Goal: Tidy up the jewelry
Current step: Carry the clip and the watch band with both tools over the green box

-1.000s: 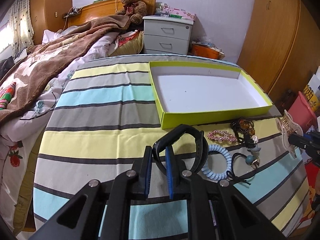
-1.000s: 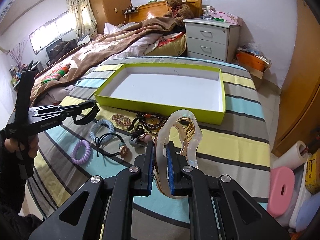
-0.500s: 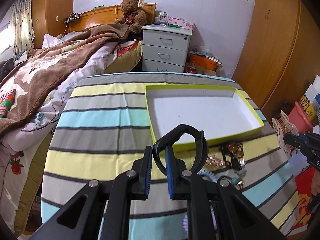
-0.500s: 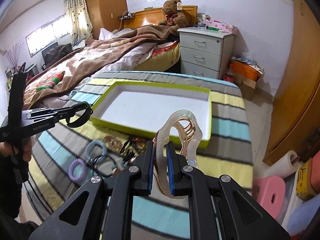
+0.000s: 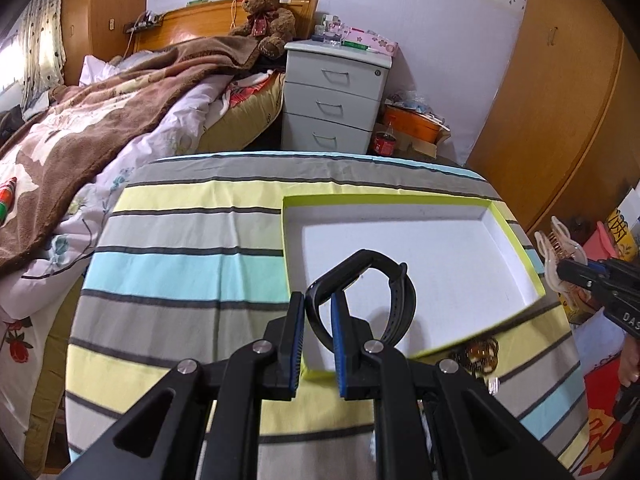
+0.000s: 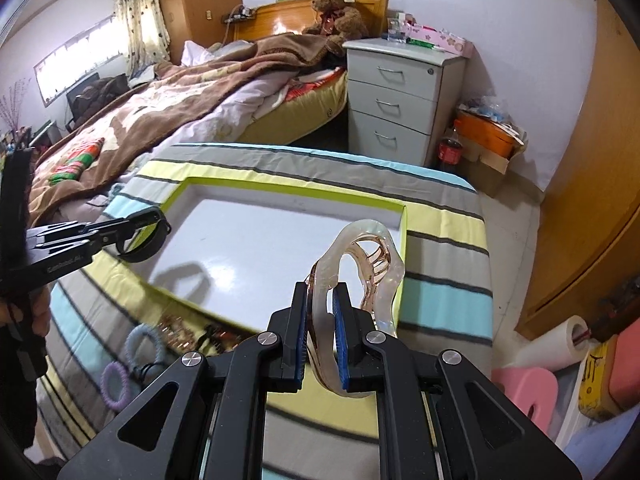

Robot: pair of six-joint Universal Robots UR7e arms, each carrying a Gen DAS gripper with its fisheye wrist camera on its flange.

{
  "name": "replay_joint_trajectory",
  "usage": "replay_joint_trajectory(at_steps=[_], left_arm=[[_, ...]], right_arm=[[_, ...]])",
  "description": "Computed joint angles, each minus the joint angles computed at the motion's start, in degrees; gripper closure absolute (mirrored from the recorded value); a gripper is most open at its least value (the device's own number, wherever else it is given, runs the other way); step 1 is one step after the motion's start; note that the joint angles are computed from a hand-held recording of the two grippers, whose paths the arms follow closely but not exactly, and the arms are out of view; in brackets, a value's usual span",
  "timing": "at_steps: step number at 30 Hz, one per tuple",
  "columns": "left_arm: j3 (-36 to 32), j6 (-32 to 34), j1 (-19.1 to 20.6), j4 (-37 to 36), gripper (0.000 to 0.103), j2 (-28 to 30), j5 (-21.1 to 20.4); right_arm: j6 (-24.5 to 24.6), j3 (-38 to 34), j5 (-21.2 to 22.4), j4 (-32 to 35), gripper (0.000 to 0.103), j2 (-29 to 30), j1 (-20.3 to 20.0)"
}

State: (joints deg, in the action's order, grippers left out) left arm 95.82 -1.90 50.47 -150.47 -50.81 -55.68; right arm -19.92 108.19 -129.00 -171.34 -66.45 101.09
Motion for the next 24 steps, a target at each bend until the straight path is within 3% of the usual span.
replay_joint_trajectory(at_steps=[12, 24], left_arm=[[-7.31, -0.88, 1.90, 2.90, 0.089, 5.78, -0.62], [-9.79, -1.08, 2.54, 4.48, 0.088, 8.30, -0.77]], right_arm=[[0.43, -7.70, 0.86, 5.77, 0.091, 4.93, -2.71], [-0.59, -11.01, -0.25, 8.05, 0.091, 7.79, -3.87]])
